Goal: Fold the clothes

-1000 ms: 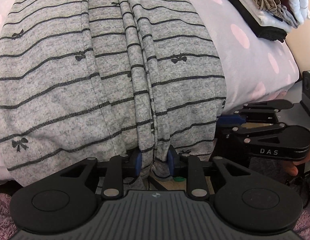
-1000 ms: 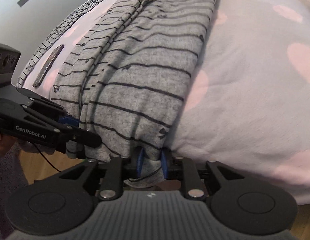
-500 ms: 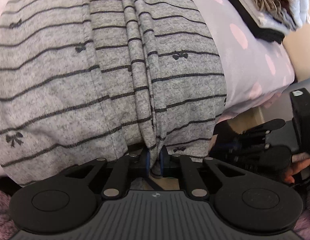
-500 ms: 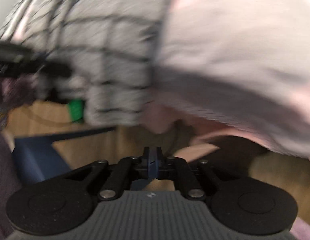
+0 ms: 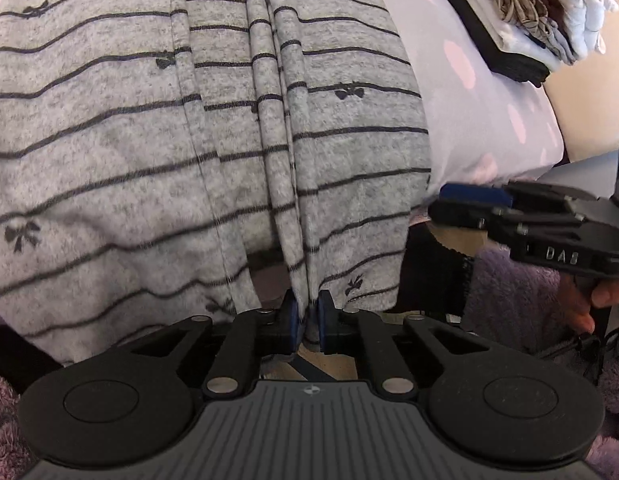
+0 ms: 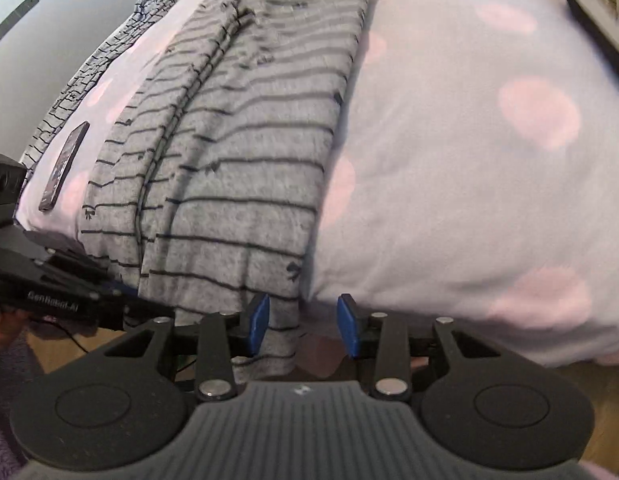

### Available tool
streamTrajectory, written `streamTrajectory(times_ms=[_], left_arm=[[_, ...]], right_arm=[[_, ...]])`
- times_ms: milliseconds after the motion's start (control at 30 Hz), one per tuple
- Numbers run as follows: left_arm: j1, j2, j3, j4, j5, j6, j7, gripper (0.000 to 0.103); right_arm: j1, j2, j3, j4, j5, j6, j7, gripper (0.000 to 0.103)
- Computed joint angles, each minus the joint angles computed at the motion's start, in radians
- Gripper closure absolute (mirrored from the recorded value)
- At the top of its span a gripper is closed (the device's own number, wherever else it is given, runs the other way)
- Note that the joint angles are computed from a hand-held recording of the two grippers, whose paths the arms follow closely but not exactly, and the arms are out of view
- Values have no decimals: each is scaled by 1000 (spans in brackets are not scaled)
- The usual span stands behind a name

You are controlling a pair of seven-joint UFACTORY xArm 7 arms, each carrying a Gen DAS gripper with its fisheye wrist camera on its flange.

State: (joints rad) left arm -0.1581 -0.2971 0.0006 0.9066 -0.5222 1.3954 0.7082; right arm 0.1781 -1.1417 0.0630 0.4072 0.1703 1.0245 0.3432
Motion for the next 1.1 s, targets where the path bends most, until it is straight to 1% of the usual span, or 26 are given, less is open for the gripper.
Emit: streamTrajectory(times_ms=[33, 100, 133, 167, 233, 267, 367, 400, 433, 467, 500, 567, 667, 700, 733, 767, 800, 933, 1000, 1033, 1100], left_arm=[[3, 2, 4, 4, -3, 4, 0, 96], [9, 22, 11, 24, -10, 10, -1, 93], [11, 22, 7, 27, -1, 11, -4, 88], [11, 14, -1, 26, 17, 10, -10, 84], [18, 3, -5, 28, 73, 20, -11, 83], [21, -10, -5, 19, 88, 18, -15, 83], [37, -47, 18, 2, 80, -1, -22, 83], [46, -54, 29, 2, 77, -9, -23, 83], [58, -65, 41, 0, 82, -20, -19, 80], [67, -79, 46, -5, 90, -35, -23, 76], [75, -93, 46, -9, 97, -55, -33, 74], [88, -101, 51, -5, 99, -102, -64, 66], [114, -100, 92, -10, 61, -142, -92, 63], [123, -96, 104, -12, 45, -152, -103, 61], [131, -88, 109, -13, 35, -167, -115, 53], [137, -82, 109, -19, 35, -184, -122, 51], [141, -79, 107, -27, 40, -201, -125, 51], [133, -45, 110, -39, 21, -203, -78, 51], [130, -41, 102, -45, 41, -217, -29, 51], [126, -44, 95, -53, 53, -235, 0, 51], [111, -62, 75, -85, 74, -308, 67, 51]], right_arm=[[-8, -2, 14, 7, -13, 6, 6, 61], [-12, 29, 41, 23, -26, -21, 21, 61], [-6, 47, 48, 28, -27, -41, 24, 60], [1, 65, 53, 33, -27, -61, 26, 57], [17, 102, 56, 42, -26, -95, 26, 49], [24, 110, 54, 44, -28, -99, 23, 49], [40, 137, 46, 51, -26, -101, 20, 49], [44, 141, 42, 51, -24, -97, 20, 49], [47, 145, 38, 50, -21, -92, 21, 49], [48, 151, 35, 48, -19, -92, 20, 49], [49, 155, 29, 46, -16, -95, 18, 49], [50, 172, 20, 44, -6, -106, 17, 49], [53, 207, 14, 54, 2, -116, 8, 49], [55, 220, 14, 60, 3, -118, 3, 48], [57, 235, 16, 68, 1, -120, -3, 48], [59, 250, 17, 76, -2, -121, -11, 46], [61, 263, 16, 81, -1, -124, -18, 44], [61, 279, 2, 81, 15, -133, -28, 44], [62, 274, -11, 75, 29, -136, -37, 43], [63, 270, -17, 72, 37, -136, -41, 43], [63, 260, -19, 70, 44, -125, -47, 43]])
